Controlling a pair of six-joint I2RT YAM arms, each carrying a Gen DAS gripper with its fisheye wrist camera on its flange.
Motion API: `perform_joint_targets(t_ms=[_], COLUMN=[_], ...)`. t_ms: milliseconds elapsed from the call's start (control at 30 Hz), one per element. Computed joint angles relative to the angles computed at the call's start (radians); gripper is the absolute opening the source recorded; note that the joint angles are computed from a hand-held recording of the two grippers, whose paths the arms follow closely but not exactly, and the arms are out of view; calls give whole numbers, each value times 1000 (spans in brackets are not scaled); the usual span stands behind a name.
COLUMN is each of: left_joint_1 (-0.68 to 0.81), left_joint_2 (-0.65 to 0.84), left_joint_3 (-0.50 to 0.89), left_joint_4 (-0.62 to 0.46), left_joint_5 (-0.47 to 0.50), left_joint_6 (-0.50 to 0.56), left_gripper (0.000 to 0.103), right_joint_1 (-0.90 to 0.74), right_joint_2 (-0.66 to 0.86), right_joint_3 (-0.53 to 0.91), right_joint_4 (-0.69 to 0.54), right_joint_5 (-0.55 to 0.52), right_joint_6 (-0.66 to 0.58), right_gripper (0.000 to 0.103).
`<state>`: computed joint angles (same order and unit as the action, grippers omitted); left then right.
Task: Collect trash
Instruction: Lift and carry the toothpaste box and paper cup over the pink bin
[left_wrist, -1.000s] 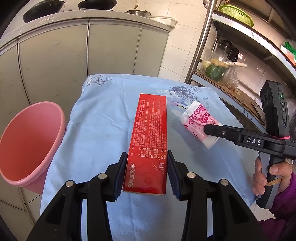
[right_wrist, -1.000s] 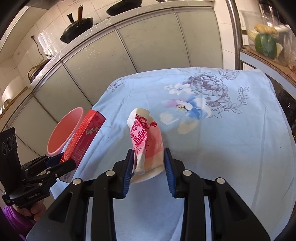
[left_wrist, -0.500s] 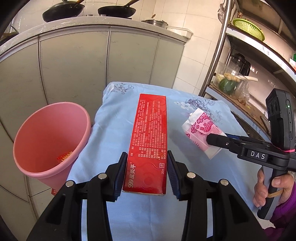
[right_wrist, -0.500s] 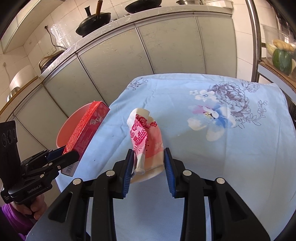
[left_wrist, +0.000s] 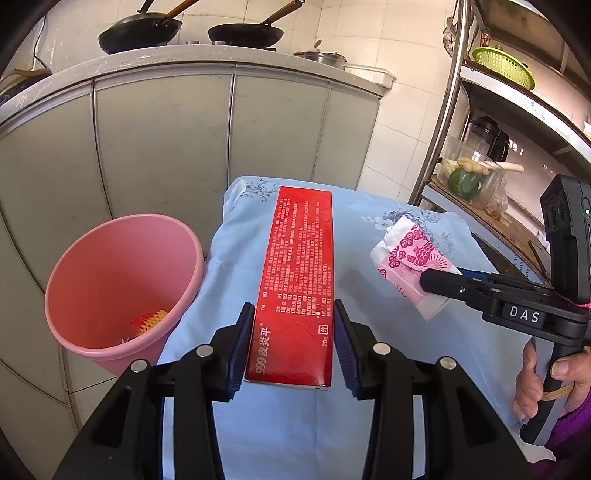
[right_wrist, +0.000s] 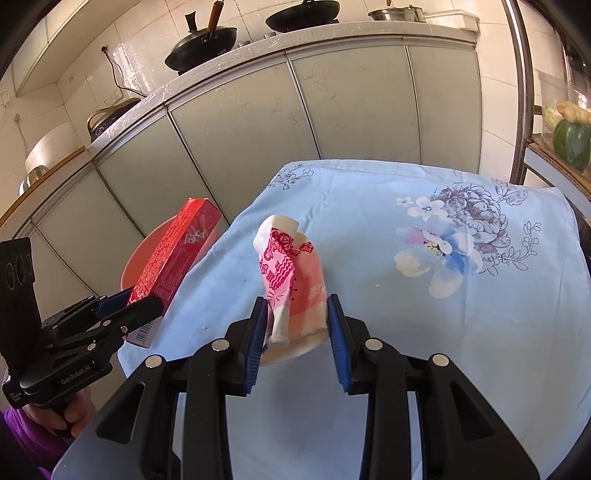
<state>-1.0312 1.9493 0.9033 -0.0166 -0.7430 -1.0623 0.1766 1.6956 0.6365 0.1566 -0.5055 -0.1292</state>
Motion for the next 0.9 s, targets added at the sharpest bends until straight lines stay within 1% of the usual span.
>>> perform_joint_targets(t_ms=[167, 333, 467, 567, 767, 900], left_joint_1=[-13, -13, -10, -15, -26, -30], left_joint_2=[12, 3, -10, -27, -51, -55], left_joint_3=[36, 33, 15, -16, -65, -85], left_joint_4=[-70, -85, -73, -43, -8, 23], left_joint_5=[-42, -60, -67, -79, -107, -111], left_joint_6=[-37, -56, -64, -80, -113, -105], left_gripper=[41, 41, 41, 41, 41, 41], right_joint_1=[13, 35, 38, 37, 35, 33], right_joint_2=[-8, -23, -25, -26, -34, -29], right_joint_3=[4, -2, -6, -5, -25, -38], right_joint_4=[3, 23, 40, 51, 102, 128], right_joint_5=[10, 28, 36, 39, 42, 56], right_joint_6=[12, 34, 52, 68, 101, 118], right_gripper=[34, 34, 34, 34, 34, 34])
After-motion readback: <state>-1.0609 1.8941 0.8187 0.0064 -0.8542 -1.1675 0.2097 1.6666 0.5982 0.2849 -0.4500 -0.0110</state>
